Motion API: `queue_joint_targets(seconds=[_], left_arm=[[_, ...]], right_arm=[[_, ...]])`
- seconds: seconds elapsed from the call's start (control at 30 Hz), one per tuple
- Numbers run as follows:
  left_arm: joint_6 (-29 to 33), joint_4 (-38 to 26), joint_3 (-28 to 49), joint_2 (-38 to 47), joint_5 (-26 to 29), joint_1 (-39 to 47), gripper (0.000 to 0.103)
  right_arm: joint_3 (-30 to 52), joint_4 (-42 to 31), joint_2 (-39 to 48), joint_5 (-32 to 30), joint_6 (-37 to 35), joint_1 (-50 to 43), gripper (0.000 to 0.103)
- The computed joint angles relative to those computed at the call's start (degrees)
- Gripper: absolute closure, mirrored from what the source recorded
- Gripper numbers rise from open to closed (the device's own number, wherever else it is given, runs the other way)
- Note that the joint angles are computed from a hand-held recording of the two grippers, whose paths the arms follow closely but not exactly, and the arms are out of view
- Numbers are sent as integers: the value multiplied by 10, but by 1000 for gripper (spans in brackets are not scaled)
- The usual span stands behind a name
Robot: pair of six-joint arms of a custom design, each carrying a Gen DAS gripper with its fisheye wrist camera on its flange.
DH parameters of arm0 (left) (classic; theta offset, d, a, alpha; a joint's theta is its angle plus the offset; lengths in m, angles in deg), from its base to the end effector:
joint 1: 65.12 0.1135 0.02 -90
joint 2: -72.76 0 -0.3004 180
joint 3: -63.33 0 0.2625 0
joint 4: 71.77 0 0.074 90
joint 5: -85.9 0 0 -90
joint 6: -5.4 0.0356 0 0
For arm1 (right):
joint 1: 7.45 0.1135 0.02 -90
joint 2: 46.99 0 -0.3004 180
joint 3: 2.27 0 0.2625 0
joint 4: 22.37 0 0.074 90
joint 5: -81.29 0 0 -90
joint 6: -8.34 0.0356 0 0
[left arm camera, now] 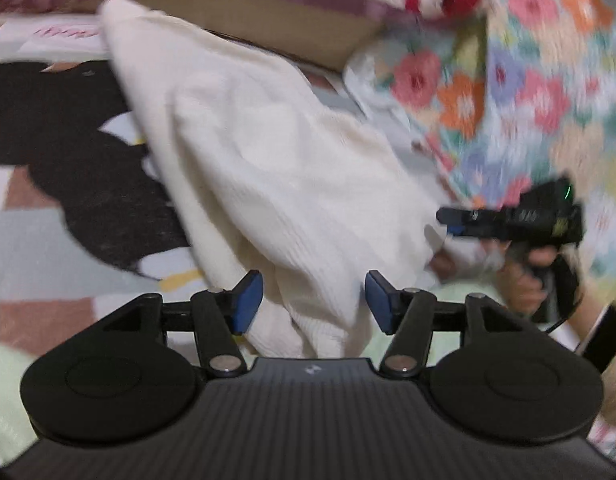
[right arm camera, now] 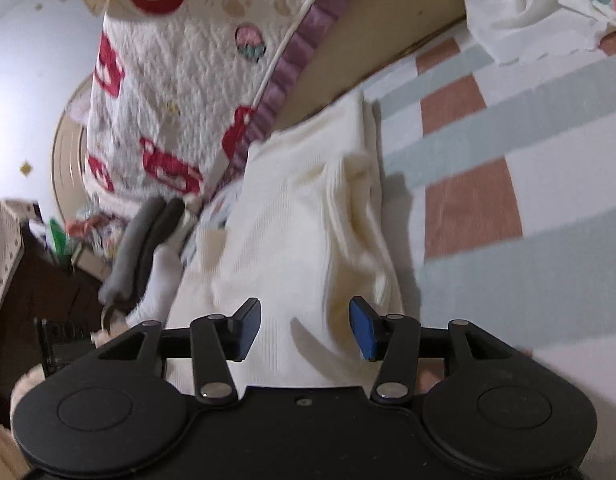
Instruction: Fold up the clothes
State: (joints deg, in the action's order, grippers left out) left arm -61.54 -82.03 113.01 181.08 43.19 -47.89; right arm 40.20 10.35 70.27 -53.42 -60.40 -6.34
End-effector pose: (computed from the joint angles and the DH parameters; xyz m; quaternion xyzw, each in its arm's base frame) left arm 0.2813 0.0598 0.0830 0.1191 0.8957 -0.3124 0.2933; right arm 0.2996 0.0309 0.0607 -0.0043 0.8591 0.4138 0.3011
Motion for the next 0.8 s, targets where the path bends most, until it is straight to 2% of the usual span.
queue_joint_targets(seconds=[0.1,0.13,0.23,0.27,0.3,0.33,0.37,0.4,0.43,0.47,0.5,0.53,0.57,0.6,0.63,0.67,0.7,0.73,0.77,0.8], left_arm=[[-16,41,-6,14,2,-26,43],[-26,52,-4,21,-3,-35,36],[-94,66,15,46,-26,-56,34],[-105,50,27,55,-13,-54,38],[-92,2,41,54,-5,-50,42],[-78,-45,56,55,2,-46,73],[-63,-93,71,57,8,-42,89],[-51,-144,88,59,16,-36,89],[-49,-207,107,61,28,-21,90],[-46,-264,125,65,46,-4,90],[-49,-292,132,67,77,16,90],[-62,-292,126,61,92,29,90],[-75,-286,118,53,99,39,90],[-86,-263,105,39,76,33,89],[-94,-240,96,31,43,19,89],[-97,-228,91,32,5,0,89],[-102,-215,87,33,-26,-17,87],[-107,-202,80,31,-35,-23,87],[-111,-204,78,22,-38,-25,87],[-114,-205,77,14,-40,-27,87]], right_arm=[[-1,-33,-12,16,-37,21,48],[4,-41,-12,23,-46,31,48],[25,-64,-3,51,-56,57,48],[34,-70,3,63,-53,64,47],[41,-71,10,71,-48,70,47],[43,-64,14,70,-42,71,47],[43,-63,12,68,-41,72,53],[43,-65,9,55,-39,68,95],[43,-63,6,13,-27,52,96],[34,-42,4,-40,0,30,97],[23,-21,-4,-83,16,11,97],[17,-34,-24,-100,4,-1,97],[18,-86,-53,-92,-30,-6,97],[24,-150,-81,-73,-72,-7,97],[36,-222,-101,-30,-124,2,98],[41,-259,-110,21,-157,16,96],[35,-257,-113,71,-168,31,91],[25,-234,-111,95,-165,40,91],[13,-202,-105,103,-155,43,87],[3,-176,-101,105,-140,41,73]])
